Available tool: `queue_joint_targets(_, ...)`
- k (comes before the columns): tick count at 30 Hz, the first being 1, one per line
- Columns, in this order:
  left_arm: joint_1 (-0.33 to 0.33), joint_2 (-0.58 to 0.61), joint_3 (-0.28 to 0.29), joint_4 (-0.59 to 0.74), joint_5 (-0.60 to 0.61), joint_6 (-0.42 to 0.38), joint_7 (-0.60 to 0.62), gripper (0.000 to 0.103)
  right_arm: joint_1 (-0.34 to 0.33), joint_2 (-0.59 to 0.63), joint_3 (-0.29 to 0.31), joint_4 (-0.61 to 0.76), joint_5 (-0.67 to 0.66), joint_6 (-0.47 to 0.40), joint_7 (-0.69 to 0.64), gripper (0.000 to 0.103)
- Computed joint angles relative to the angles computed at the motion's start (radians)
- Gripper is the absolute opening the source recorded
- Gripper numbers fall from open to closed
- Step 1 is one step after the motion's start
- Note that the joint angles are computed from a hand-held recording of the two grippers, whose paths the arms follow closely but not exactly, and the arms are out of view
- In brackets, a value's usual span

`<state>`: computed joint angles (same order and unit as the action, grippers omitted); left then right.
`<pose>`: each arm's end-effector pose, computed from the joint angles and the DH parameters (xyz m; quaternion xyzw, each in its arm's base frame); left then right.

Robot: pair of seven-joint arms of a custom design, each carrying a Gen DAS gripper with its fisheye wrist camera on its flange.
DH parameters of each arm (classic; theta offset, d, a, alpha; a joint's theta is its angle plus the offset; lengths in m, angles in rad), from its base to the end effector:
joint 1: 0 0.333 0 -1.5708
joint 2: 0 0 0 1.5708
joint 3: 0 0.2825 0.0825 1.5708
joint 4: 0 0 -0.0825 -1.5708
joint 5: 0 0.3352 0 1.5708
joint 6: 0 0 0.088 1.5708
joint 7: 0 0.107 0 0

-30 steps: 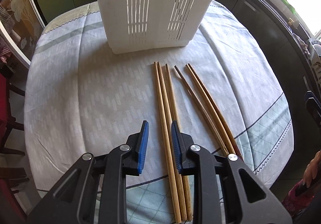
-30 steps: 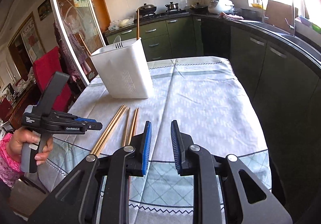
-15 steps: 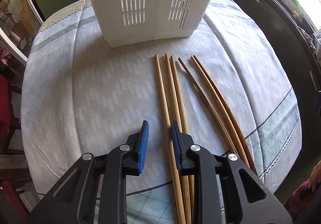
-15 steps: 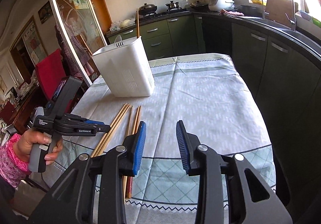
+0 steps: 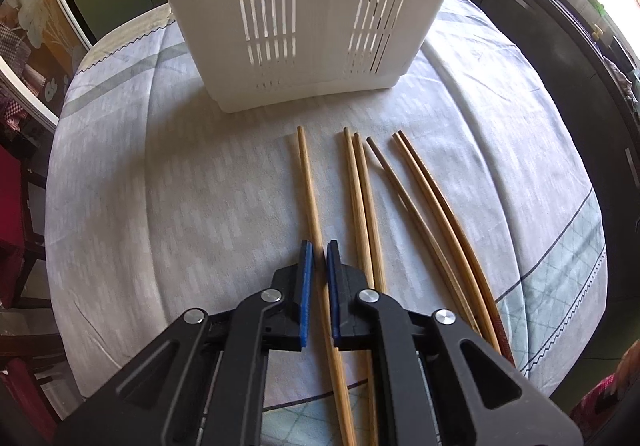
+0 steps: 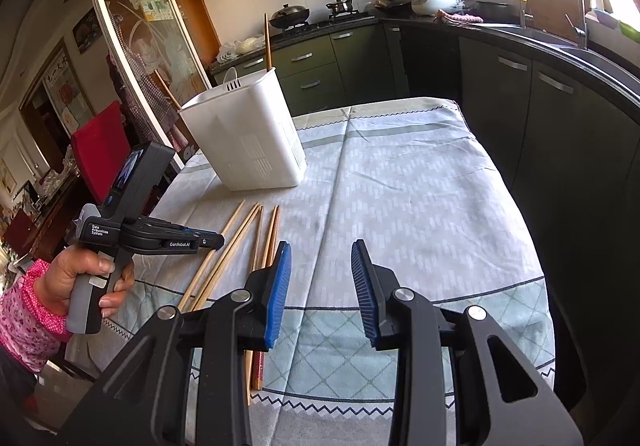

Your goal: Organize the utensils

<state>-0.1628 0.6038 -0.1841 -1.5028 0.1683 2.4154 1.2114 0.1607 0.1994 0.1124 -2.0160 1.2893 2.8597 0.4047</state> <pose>0.6425 -0.2067 0.3486 -0.6815 0.7141 -0.1380 0.0816 0.5590 0.0992 0.3933 -0.7193 0.5465 -0.1180 0.4124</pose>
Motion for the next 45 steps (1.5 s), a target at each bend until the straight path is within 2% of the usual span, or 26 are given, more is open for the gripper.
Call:
queue_joint_targets(5,0.012,-0.07,0.005,-0.081,0.007,0.086,-0.02,0.007,-0.002,-0.003,-0.002,-0.004,0.003,-0.001,-0.003,0.032)
queue_joint_targets(13,0.016,-0.331,0.027,-0.367,0.086,0.291,-0.102,0.007,0.005,-0.004,-0.001,-0.002,-0.008,0.0,-0.003,0.032)
queue_joint_targets(17,0.016,-0.48,0.03,-0.522,0.143,0.366,-0.157,0.007,0.01,0.018,-0.007,0.02,-0.106,-0.04,0.072,0.032)
queue_joint_targets(21,0.02,-0.571,0.023,-0.61,0.192,0.393,-0.184,0.006,0.02,0.067,-0.009,0.073,-0.249,-0.074,0.181,0.032)
queue_joint_targets(25,0.028,-0.554,0.015,-0.596,0.146,0.365,-0.13,0.007,0.018,0.096,0.014,0.11,-0.321,-0.085,0.236,0.032)
queue_joint_targets(28,0.039,-0.448,0.009,-0.494,0.075,0.303,-0.078,0.007,0.016,0.095,0.036,0.113,-0.327,-0.079,0.235,0.032)
queue_joint_targets(31,0.045,-0.293,0.009,-0.33,0.038,0.2,-0.053,0.007,0.02,0.091,0.04,0.105,-0.344,-0.075,0.243,0.032)
queue_joint_targets(36,0.021,-0.074,0.032,-0.069,0.052,0.044,-0.069,0.01,0.014,0.088,0.034,0.099,-0.367,-0.075,0.265,0.032)
queue_joint_targets(38,0.012,-0.019,0.037,0.004,0.06,0.006,-0.07,0.015,0.005,0.087,0.035,0.098,-0.362,-0.076,0.263,0.032)
queue_joint_targets(45,-0.014,0.067,0.053,0.131,0.086,-0.079,-0.096,0.015,-0.008,0.094,0.037,0.099,-0.348,-0.087,0.255,0.032)
